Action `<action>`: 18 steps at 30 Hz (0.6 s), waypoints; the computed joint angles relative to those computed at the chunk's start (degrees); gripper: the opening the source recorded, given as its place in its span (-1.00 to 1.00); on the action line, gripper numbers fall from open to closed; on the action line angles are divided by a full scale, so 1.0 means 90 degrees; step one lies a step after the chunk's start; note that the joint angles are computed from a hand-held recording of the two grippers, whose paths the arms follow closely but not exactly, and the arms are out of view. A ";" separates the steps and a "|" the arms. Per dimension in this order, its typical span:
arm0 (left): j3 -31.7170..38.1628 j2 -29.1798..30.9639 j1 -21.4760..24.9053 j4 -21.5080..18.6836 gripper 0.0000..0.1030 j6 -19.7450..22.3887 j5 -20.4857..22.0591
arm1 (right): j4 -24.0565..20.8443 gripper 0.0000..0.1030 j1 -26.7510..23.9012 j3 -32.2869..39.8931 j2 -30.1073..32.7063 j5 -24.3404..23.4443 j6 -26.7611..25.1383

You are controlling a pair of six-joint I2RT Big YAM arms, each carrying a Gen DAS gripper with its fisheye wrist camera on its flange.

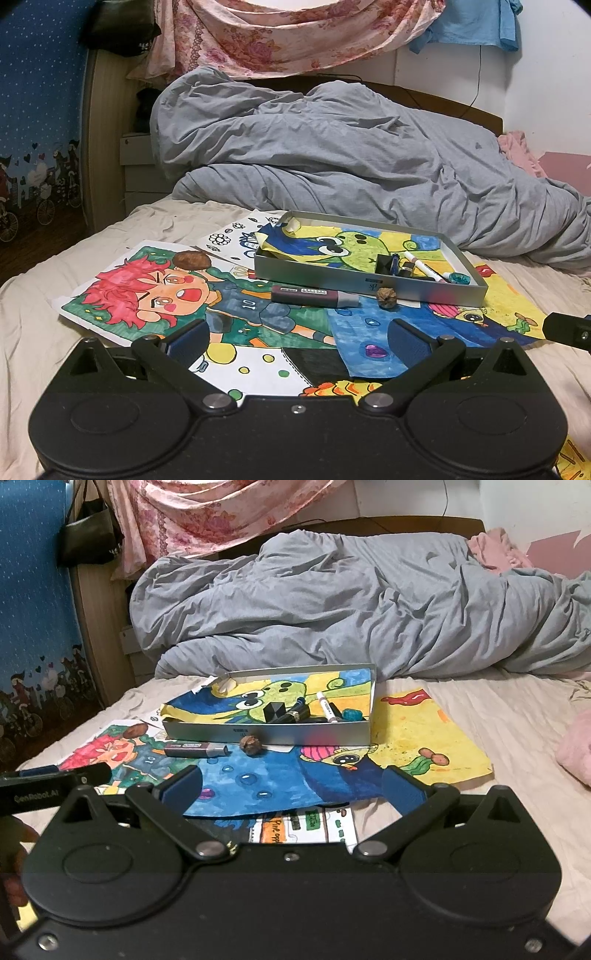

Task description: Organize rigid objects

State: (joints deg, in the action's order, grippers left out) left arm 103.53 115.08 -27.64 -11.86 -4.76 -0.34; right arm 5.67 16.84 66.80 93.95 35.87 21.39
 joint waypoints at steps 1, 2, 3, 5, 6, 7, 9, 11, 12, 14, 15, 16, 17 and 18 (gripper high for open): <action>0.0000 0.0003 0.0003 0.0007 0.98 -0.0002 0.0005 | -0.0047 0.99 -0.0007 0.0020 0.0008 0.0006 0.0000; -0.0004 0.0005 0.0005 0.0015 0.98 -0.0011 0.0011 | -0.0103 0.99 -0.0014 0.0043 0.0017 0.0011 0.0017; -0.0003 0.0001 0.0000 0.0006 0.98 -0.0003 -0.0007 | -0.0136 0.99 -0.0022 0.0055 0.0021 0.0001 0.0028; -0.0019 0.0002 -0.0001 0.0054 0.98 0.0010 -0.0050 | -0.0191 0.99 -0.0033 0.0072 0.0020 -0.0012 0.0035; -0.0029 -0.0016 -0.0017 0.0069 0.98 0.0008 -0.0085 | -0.0211 0.99 -0.0036 0.0075 0.0017 -0.0028 0.0040; -0.0035 -0.0024 -0.0024 0.0082 0.98 0.0008 -0.0099 | -0.0215 0.99 -0.0033 0.0070 0.0012 -0.0049 0.0046; -0.0026 -0.0025 -0.0035 0.0081 0.98 0.0025 -0.0118 | -0.0231 0.99 -0.0042 0.0074 0.0013 -0.0098 0.0042; -0.0024 -0.0031 -0.0038 0.0064 0.98 0.0039 -0.0121 | -0.0237 0.99 -0.0048 0.0099 0.0030 -0.0118 0.0008; -0.0025 -0.0032 -0.0038 0.0067 0.98 0.0033 -0.0119 | -0.0242 0.99 -0.0051 0.0123 0.0044 -0.0125 -0.0013; -0.0027 -0.0042 -0.0045 0.0054 0.98 0.0039 -0.0115 | -0.0245 0.99 -0.0046 0.0139 0.0055 -0.0132 -0.0057; -0.0041 -0.0046 -0.0040 0.0073 0.98 0.0050 -0.0107 | -0.0242 0.99 -0.0041 0.0143 0.0058 -0.0133 -0.0071; -0.0045 -0.0047 -0.0042 0.0084 0.98 0.0062 -0.0106 | -0.0238 0.99 -0.0044 0.0140 0.0056 -0.0149 -0.0080; -0.0042 -0.0048 -0.0046 0.0089 0.98 0.0072 -0.0104 | -0.0236 0.99 -0.0047 0.0141 0.0053 -0.0166 -0.0081; -0.0041 -0.0045 -0.0050 0.0098 0.98 0.0072 -0.0102 | -0.0224 0.99 -0.0051 0.0139 0.0051 -0.0183 -0.0083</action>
